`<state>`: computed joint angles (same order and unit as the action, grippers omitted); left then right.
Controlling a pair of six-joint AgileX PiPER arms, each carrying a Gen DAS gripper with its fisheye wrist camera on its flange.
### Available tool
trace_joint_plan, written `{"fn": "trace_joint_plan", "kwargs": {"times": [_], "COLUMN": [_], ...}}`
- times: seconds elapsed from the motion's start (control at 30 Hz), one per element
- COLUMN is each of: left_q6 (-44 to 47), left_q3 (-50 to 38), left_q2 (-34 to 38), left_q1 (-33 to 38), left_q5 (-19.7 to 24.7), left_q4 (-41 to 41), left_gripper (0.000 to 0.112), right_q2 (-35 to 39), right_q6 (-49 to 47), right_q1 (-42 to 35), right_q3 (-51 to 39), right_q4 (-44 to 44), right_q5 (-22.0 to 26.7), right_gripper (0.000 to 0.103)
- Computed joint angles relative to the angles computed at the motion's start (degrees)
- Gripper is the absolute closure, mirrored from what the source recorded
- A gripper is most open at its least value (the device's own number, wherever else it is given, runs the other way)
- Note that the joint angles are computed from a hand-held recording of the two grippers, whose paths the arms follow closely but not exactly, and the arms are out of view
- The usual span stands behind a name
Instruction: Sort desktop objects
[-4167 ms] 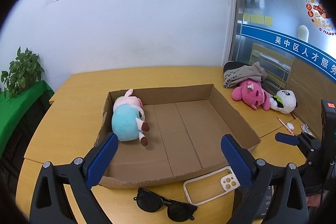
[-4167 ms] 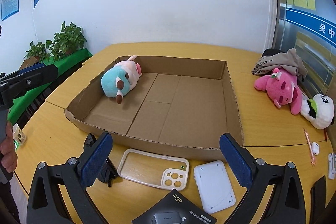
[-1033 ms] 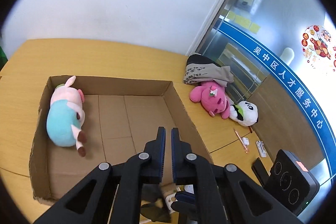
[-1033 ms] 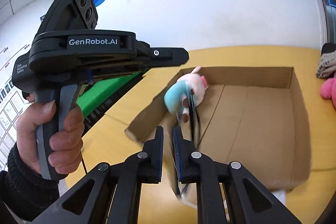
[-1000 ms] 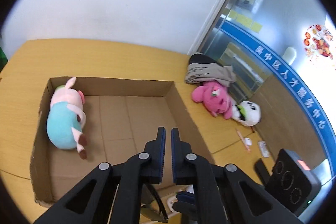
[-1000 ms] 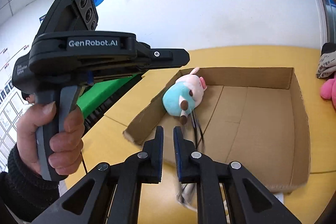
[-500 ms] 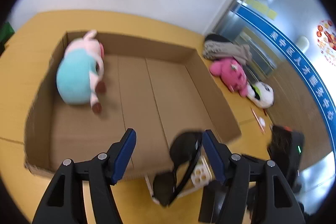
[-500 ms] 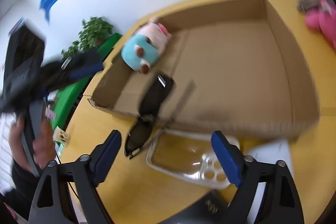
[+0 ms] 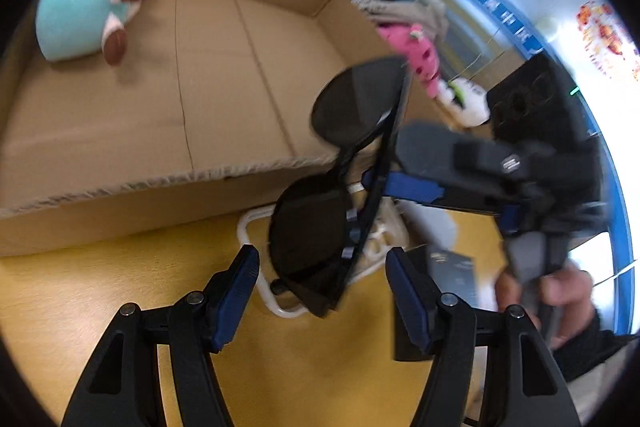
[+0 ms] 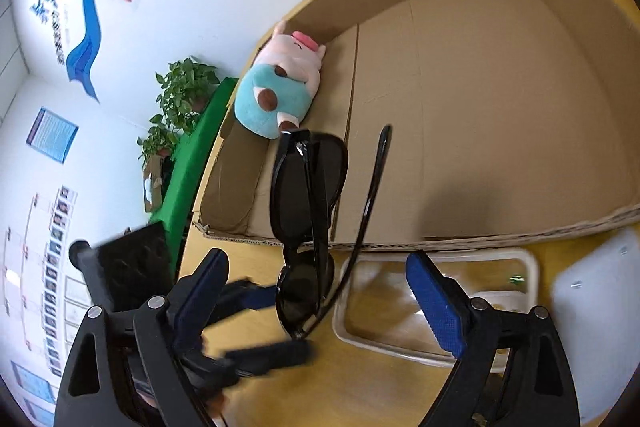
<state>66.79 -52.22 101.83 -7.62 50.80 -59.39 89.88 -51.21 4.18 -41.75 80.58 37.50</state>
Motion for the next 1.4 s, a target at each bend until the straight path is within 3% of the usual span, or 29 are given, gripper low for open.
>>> {"fn": "trace_joint_plan", "kwargs": {"times": [0.03,0.1,0.13,0.2,0.23,0.27,0.3,0.5,0.6,0.73,0.87,1.03,1.4], "left_q6": [-0.3,0.8,0.9,1.4,1.6,1.2,0.9,0.2,-3.8,-10.3,-18.5,-26.1,-43.4], "left_q3": [-0.1,0.2,0.4,1.1,1.9,2.6,3.0,7.4,7.4,2.4,-7.3,-23.5,-62.8], "left_q2": [0.5,1.0,1.1,0.4,-0.6,-1.7,-2.3,-10.4,-15.0,-17.7,-16.1,-7.6,19.8], "left_q1": [-0.8,-1.3,-1.5,-2.1,-2.8,-3.8,-4.6,-5.6,-6.1,-6.9,-9.0,-7.2,-4.3], "left_q5": [-1.1,-2.4,-2.8,-2.8,-3.7,-5.0,-5.8,-6.0,-5.6,-4.8,-4.5,0.8,16.0], "left_q4": [0.1,-1.3,-1.7,-1.9,-1.9,-1.4,-1.2,-3.0,-1.7,1.5,6.5,11.1,19.3], "left_gripper": [0.047,0.050,0.052,0.066,0.067,0.068,0.071,0.074,0.074,0.074,0.074,0.075,0.078], "right_q2": [0.3,1.5,2.4,3.1,2.1,0.9,-0.7,-11.5,-15.2,-18.0,-16.4,-7.1,25.1], "right_q6": [0.2,0.8,-1.2,-7.2,-8.2,-8.4,-8.2,-3.9,1.2,8.1,13.3,17.5,34.2], "right_q1": [1.1,3.6,4.1,4.1,5.0,5.7,6.9,11.6,12.6,11.4,8.4,2.6,-1.7], "right_q3": [0.0,-0.1,0.2,1.9,2.5,3.0,3.4,6.5,5.7,1.3,-7.4,-22.6,-64.5], "right_q4": [0.1,-0.3,1.9,7.8,8.7,8.9,8.7,4.0,-1.1,-8.8,-15.8,-19.5,-30.2], "right_q5": [-1.5,-4.9,-5.3,-4.3,-5.5,-6.4,-7.8,-13.5,-13.9,-11.9,-7.9,0.7,15.9], "right_gripper": [0.010,0.023,0.038,0.048,0.053,0.066,0.069,0.071,0.071,0.071,0.070,0.070,0.070]}}
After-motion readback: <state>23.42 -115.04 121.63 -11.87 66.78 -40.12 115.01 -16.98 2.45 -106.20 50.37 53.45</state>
